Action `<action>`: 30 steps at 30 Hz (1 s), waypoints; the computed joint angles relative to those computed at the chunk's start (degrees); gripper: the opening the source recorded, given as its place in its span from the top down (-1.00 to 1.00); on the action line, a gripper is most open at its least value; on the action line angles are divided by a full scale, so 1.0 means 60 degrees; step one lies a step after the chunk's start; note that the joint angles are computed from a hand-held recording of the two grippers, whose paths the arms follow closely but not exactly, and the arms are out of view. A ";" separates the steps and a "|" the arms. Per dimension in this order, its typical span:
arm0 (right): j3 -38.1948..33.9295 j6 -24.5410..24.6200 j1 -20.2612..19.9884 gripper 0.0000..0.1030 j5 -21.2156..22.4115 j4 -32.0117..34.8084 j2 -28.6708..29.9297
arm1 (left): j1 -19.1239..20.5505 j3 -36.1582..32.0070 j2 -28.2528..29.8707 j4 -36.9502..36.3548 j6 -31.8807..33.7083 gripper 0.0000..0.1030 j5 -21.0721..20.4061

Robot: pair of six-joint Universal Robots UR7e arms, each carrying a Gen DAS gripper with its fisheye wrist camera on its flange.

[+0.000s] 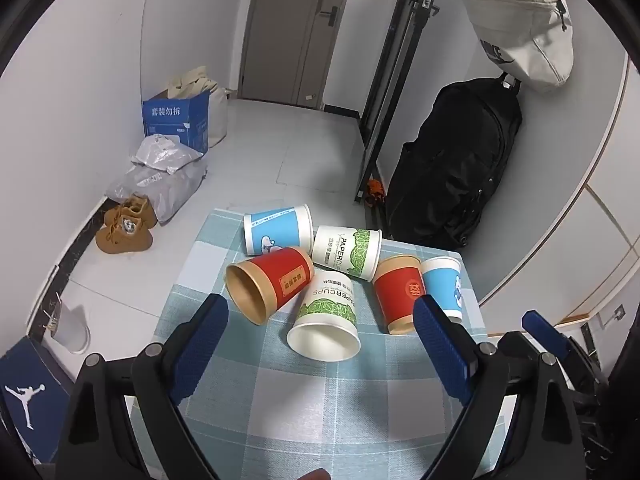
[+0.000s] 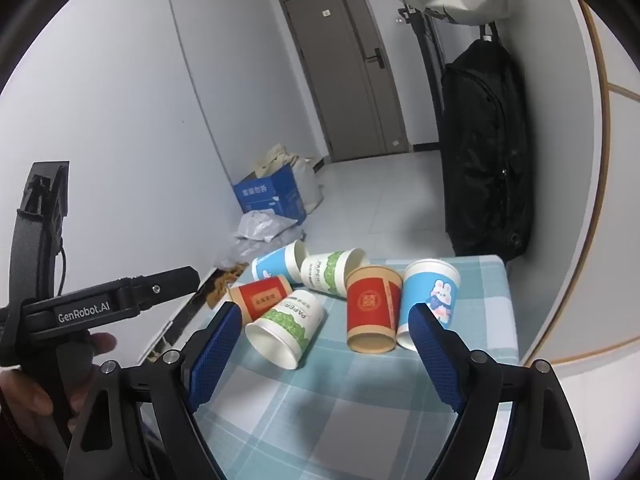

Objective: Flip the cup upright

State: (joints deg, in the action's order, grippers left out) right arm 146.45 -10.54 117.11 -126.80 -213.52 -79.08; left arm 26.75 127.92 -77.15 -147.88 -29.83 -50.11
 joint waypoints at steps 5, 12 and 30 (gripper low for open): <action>-0.0031 0.0306 -0.0052 -0.66 0.0032 0.0496 -0.0254 | 0.0089 -0.0010 -0.0059 0.0030 0.0370 -0.77 -0.0154; -0.0024 0.0479 -0.0064 -0.66 -0.0095 0.0079 0.0058 | -0.0006 -0.0042 -0.0013 0.0159 0.0087 -0.77 -0.0097; 0.0004 0.0574 -0.0036 -0.66 -0.0153 0.0208 -0.0076 | -0.0024 0.0014 0.0035 -0.0039 0.0300 -0.77 -0.0144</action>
